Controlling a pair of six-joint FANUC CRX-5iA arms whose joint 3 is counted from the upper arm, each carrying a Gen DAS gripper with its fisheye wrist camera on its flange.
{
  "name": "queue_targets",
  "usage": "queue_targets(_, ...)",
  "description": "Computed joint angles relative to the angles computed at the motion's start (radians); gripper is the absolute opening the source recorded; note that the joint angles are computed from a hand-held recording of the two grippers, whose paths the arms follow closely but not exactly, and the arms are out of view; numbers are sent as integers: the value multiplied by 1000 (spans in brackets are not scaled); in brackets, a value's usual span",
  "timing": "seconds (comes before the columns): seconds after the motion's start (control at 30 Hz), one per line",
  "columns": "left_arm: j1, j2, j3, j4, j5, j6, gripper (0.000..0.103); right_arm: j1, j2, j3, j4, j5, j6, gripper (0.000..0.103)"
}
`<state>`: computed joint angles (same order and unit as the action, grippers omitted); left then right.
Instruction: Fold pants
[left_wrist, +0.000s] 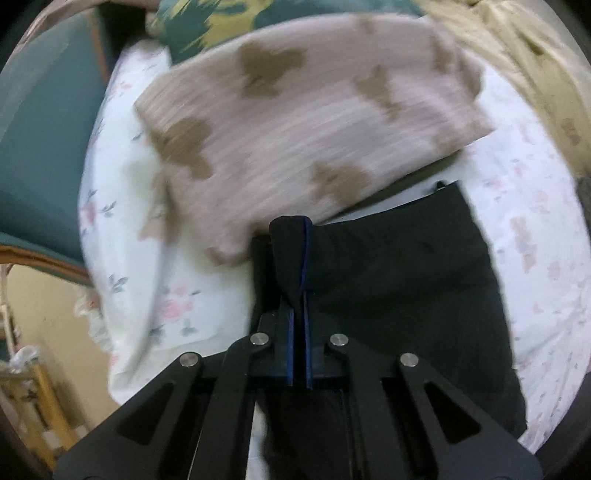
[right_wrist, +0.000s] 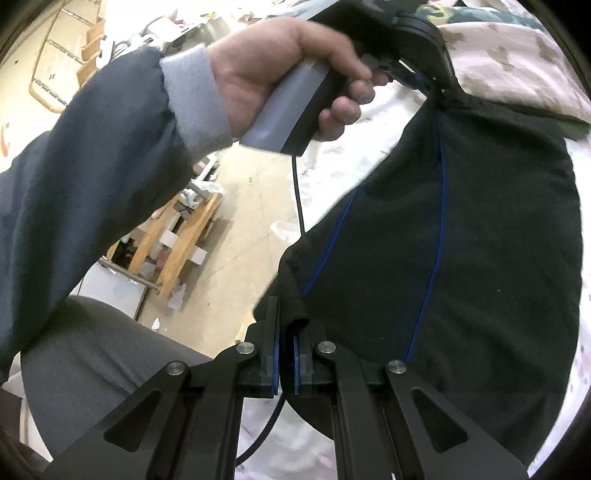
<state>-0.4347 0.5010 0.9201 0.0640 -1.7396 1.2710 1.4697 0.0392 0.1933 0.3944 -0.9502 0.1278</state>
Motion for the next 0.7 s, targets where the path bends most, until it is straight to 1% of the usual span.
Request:
queue_targets(0.03, 3, -9, -20, -9, 19, 2, 7, -9, 10, 7, -13, 9, 9, 4)
queue_targets(0.07, 7, -21, -48, -6, 41, -1, 8, -14, 11, 2, -17, 21, 5, 4)
queue_targets(0.1, 9, -26, -65, -11, 47, 6, 15, -19, 12, -2, -23, 28, -5, 4)
queue_targets(0.13, 11, -38, -87, -18, 48, 16, 31, -25, 10, -10, -29, 39, -19, 4)
queue_targets(0.17, 15, -44, -96, -25, 41, 37, 40, -26, 7, -17, -26, 44, -29, 4)
queue_targets(0.2, 42, -50, -104, 2, 41, 37, 52, -27, 0, -29, -20, 54, -45, 4)
queue_targets(0.23, 71, -73, -136, 49, 46, 36, 58, -28, -6, -35, -20, 62, -51, 4)
queue_targets(0.27, 89, -93, -161, 79, 50, 28, 60, -29, -10, -39, -22, 66, -51, 4)
queue_targets(0.3, 115, -122, -186, 98, 50, 3, 64, -29, -11, -37, -24, 63, -47, 4)
queue_targets(0.33, 139, -151, -202, 98, 49, -29, 66, -27, -11, -35, -19, 54, -43, 5)
queue_targets(0.4, 193, -218, -245, 86, 59, -72, 67, -27, -4, -15, -26, 35, -23, 5)
queue_targets(0.43, 223, -235, -246, 92, 46, -67, 67, -27, 1, -5, -33, 27, -15, 5)
queue_targets(0.5, 326, -285, -288, 161, 19, -22, 68, -29, 21, 25, -49, 8, 1, 6)
queue_targets(0.53, 369, -322, -319, 196, 6, 14, 71, -29, 43, 54, -57, -7, 22, 7)
queue_targets(0.57, 422, -362, -362, 208, 1, 26, 73, -26, 66, 82, -59, -28, 37, 9)
queue_targets(0.6, 440, -412, -424, 221, 14, 54, 76, -25, 94, 113, -64, -45, 44, 10)
queue_targets(0.63, 445, -446, -463, 219, 23, 86, 76, -23, 114, 134, -66, -48, 39, 10)
queue_targets(0.7, 484, -510, -549, 246, 10, 112, 77, -27, 148, 168, -100, -23, 63, 13)
